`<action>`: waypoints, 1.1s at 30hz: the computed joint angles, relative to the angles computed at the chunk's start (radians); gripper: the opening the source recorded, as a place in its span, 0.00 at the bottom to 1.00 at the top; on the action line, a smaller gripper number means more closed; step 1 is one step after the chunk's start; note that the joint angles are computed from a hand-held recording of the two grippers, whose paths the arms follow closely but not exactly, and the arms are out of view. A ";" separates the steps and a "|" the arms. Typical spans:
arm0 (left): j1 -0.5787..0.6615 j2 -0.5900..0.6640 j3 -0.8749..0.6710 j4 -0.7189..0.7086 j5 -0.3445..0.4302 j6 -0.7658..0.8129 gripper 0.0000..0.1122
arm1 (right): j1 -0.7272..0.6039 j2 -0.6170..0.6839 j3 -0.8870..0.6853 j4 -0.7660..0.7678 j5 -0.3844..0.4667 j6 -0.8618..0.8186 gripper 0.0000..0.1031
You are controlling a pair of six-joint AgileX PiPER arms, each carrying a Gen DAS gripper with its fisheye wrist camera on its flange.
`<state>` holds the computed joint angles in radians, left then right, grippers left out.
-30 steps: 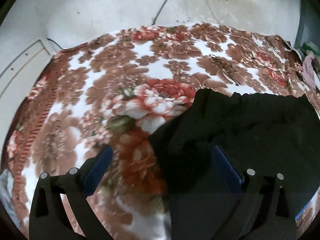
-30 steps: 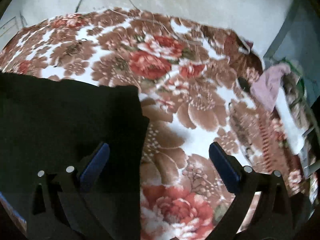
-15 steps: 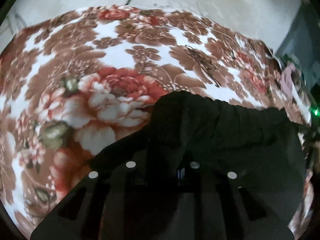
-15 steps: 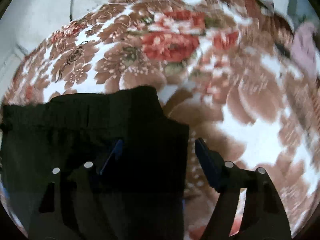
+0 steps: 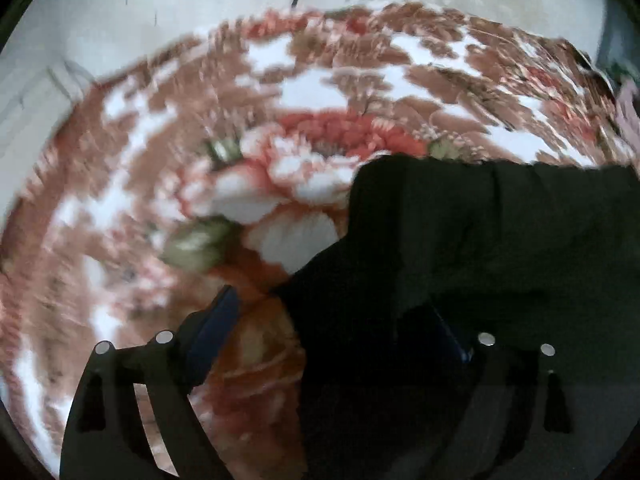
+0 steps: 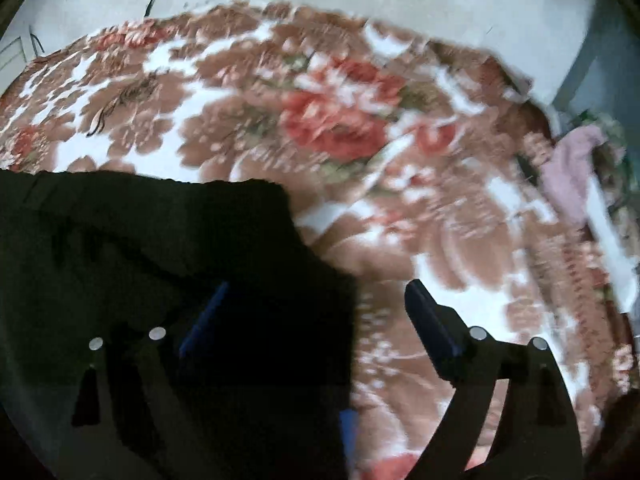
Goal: Fold large clothes
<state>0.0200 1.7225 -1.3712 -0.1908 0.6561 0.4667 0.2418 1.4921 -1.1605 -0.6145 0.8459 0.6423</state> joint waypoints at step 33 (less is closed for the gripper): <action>-0.275 -0.367 0.552 0.112 -0.289 -0.379 0.88 | 0.468 -0.074 0.237 -0.298 -0.024 0.649 0.95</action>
